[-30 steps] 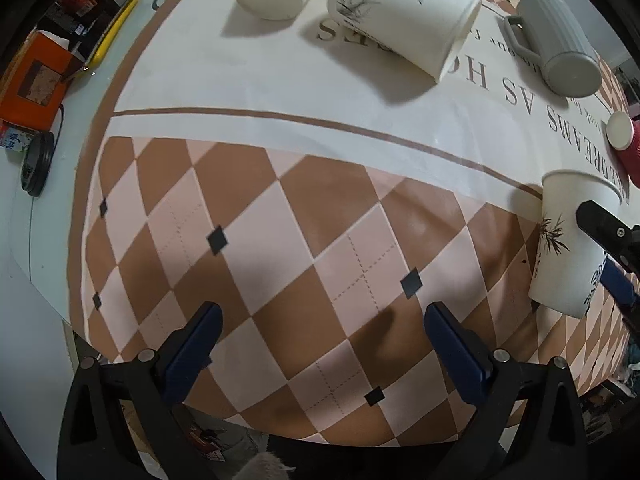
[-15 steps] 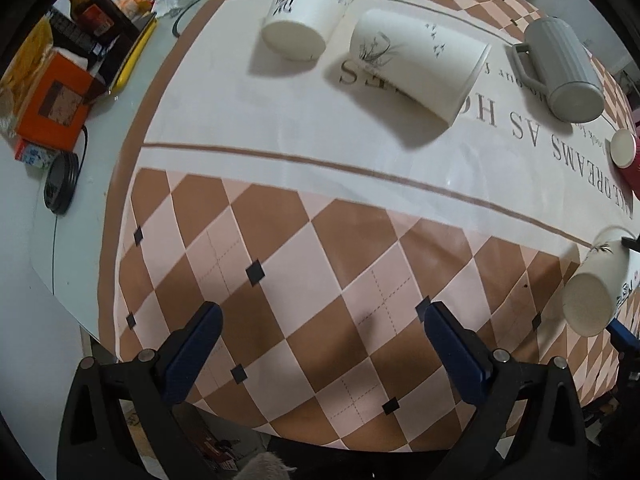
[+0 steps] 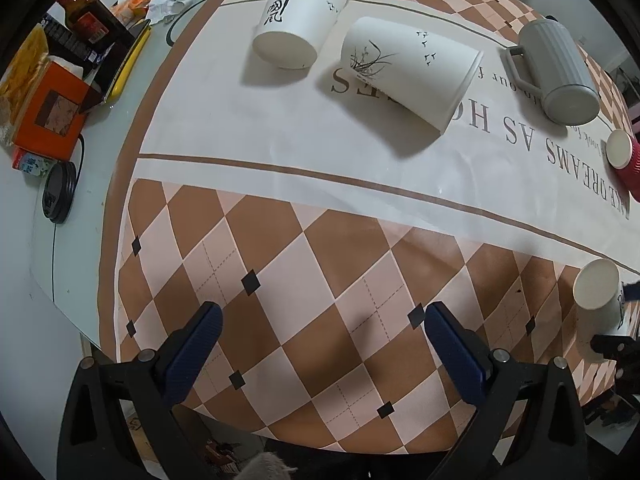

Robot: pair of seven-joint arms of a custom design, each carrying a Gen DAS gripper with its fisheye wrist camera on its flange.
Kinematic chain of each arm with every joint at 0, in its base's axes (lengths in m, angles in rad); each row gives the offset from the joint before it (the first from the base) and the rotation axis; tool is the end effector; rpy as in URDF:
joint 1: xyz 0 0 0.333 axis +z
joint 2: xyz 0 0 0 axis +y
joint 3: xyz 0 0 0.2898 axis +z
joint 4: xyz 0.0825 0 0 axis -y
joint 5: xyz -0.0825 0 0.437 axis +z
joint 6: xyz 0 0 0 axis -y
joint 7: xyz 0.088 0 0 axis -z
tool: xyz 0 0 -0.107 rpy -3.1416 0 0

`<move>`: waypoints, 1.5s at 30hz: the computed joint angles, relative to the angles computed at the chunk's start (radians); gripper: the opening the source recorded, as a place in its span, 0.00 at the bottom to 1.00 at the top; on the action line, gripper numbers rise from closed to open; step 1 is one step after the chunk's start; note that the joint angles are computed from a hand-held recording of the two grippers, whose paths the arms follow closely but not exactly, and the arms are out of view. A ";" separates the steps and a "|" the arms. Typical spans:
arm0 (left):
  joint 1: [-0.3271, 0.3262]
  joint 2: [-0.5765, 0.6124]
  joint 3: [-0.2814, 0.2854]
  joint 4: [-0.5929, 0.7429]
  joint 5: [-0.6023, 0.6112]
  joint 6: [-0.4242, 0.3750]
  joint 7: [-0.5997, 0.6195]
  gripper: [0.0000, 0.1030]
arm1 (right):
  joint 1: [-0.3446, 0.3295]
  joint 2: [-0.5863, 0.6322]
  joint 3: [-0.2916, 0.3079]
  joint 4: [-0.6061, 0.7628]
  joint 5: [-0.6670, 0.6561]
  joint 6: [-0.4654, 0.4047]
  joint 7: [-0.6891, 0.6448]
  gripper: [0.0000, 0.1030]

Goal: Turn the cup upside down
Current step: 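Rotate the right tool to turn the white cup rim-down, then lower the inverted white cup onto the tablecloth with the right tool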

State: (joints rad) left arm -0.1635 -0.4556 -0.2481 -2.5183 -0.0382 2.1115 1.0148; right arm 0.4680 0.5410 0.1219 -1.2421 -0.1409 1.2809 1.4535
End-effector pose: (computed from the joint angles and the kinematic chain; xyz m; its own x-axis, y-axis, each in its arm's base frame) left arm 0.4273 -0.1825 0.3871 0.1862 -0.9816 -0.0433 -0.9805 -0.1828 -0.0719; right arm 0.5919 0.3557 0.3936 0.6478 -0.7616 0.0187 -0.6729 -0.5605 0.4828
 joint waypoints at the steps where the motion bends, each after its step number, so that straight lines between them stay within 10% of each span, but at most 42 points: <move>1: -0.008 0.001 -0.014 0.013 -0.003 -0.013 -0.021 1.00 | -0.008 0.021 -0.007 0.027 0.030 -0.019 0.048 0.61; 11: -0.032 0.012 -0.019 0.039 -0.006 -0.028 -0.026 1.00 | -0.066 0.101 -0.011 0.133 0.150 -0.053 0.259 0.63; 14: -0.036 0.023 -0.020 0.049 -0.003 -0.027 -0.024 1.00 | -0.061 0.105 -0.009 0.131 0.131 -0.052 0.240 0.77; 20: -0.050 0.057 -0.028 0.081 0.002 -0.029 -0.019 1.00 | -0.047 0.033 -0.005 0.036 0.080 0.108 0.172 0.81; 22: -0.057 0.067 -0.029 0.089 0.002 -0.028 -0.016 1.00 | -0.046 0.012 -0.004 0.004 0.080 0.145 0.173 0.55; 30: -0.071 0.094 -0.026 0.119 -0.021 -0.010 -0.012 1.00 | -0.098 -0.148 0.001 -0.206 0.192 0.358 0.244 0.27; 33: -0.075 0.125 -0.032 0.149 -0.013 -0.010 -0.018 1.00 | -0.107 -0.200 -0.001 -0.277 0.199 0.412 0.267 0.29; 36: -0.084 0.156 -0.043 0.182 0.001 -0.018 -0.035 1.00 | -0.135 -0.218 0.008 -0.327 0.280 0.433 0.245 0.57; 45: -0.114 0.190 -0.053 0.218 0.017 -0.028 -0.084 1.00 | -0.138 -0.328 0.012 -0.506 0.341 0.601 0.233 0.55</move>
